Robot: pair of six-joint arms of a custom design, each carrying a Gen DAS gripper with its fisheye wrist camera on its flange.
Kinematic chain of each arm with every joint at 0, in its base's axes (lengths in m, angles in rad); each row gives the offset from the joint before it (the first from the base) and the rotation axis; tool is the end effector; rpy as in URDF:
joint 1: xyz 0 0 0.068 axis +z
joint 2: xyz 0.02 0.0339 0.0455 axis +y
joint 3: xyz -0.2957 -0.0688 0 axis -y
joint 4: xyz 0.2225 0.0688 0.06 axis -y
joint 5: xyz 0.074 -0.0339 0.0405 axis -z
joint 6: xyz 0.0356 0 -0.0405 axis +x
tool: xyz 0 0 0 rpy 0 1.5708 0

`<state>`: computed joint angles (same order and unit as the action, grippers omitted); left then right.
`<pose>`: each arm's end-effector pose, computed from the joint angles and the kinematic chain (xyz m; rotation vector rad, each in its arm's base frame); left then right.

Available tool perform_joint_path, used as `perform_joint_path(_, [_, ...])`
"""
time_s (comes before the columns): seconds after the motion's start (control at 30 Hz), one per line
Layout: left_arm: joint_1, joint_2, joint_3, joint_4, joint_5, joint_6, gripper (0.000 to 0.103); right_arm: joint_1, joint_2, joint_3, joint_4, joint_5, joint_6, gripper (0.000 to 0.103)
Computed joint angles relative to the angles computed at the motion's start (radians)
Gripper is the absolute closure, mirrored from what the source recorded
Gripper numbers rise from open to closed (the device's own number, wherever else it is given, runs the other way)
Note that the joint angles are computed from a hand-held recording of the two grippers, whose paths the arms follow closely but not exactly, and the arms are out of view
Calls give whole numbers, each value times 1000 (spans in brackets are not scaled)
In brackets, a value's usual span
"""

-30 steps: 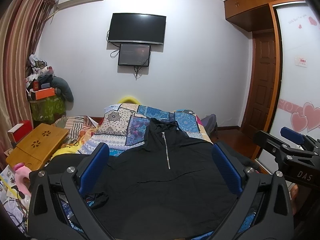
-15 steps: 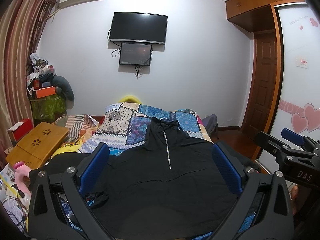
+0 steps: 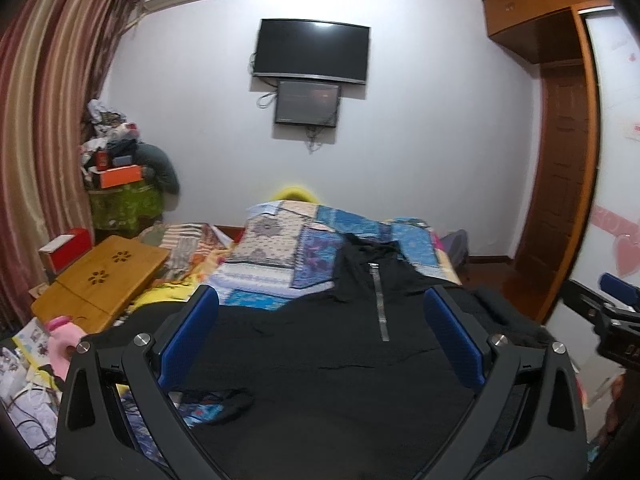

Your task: Fold large clothes

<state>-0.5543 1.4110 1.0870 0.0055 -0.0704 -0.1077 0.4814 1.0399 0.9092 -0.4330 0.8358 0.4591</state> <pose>0.2623 -0.1594 0.3572 0.3748 1.8696 -0.3846 0.1730 0.0606 0.3467 0.4416 1.8965 -0.2766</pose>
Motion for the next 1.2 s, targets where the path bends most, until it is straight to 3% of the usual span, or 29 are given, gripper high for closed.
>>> perform_joint_path(0.13, [62, 46, 20, 28, -57, 25, 0, -55, 28, 4, -15, -56, 12, 0])
perform_joint_path(0.43, [287, 245, 135, -9, -24, -32, 0, -186, 142, 45, -67, -144, -7, 0])
perform_joint_path(0.53, [365, 320, 159, -34, 32, -64, 0, -224, 183, 63, -72, -181, -12, 0])
perform_joint_path(0.63, [455, 433, 247, -137, 132, -131, 1, -259, 225, 84, -69, -215, -19, 0])
perform_joint_path(0.87, [599, 671, 413, -332, 244, -267, 25, -340, 308, 118, -37, -348, -22, 0])
perform_joint_path(0.97, [646, 753, 441, -381, 337, -315, 30, -350, 342, 127, -33, -377, -34, 0])
perform_joint_path(1.07, [690, 815, 455, -395, 472, -364, 35, -346, 380, 143, -37, -383, -46, 0])
perform_joint_path(1.2, [721, 842, 455, -354, 571, -415, 40, -352, 428, 168, -38, -400, -64, 0])
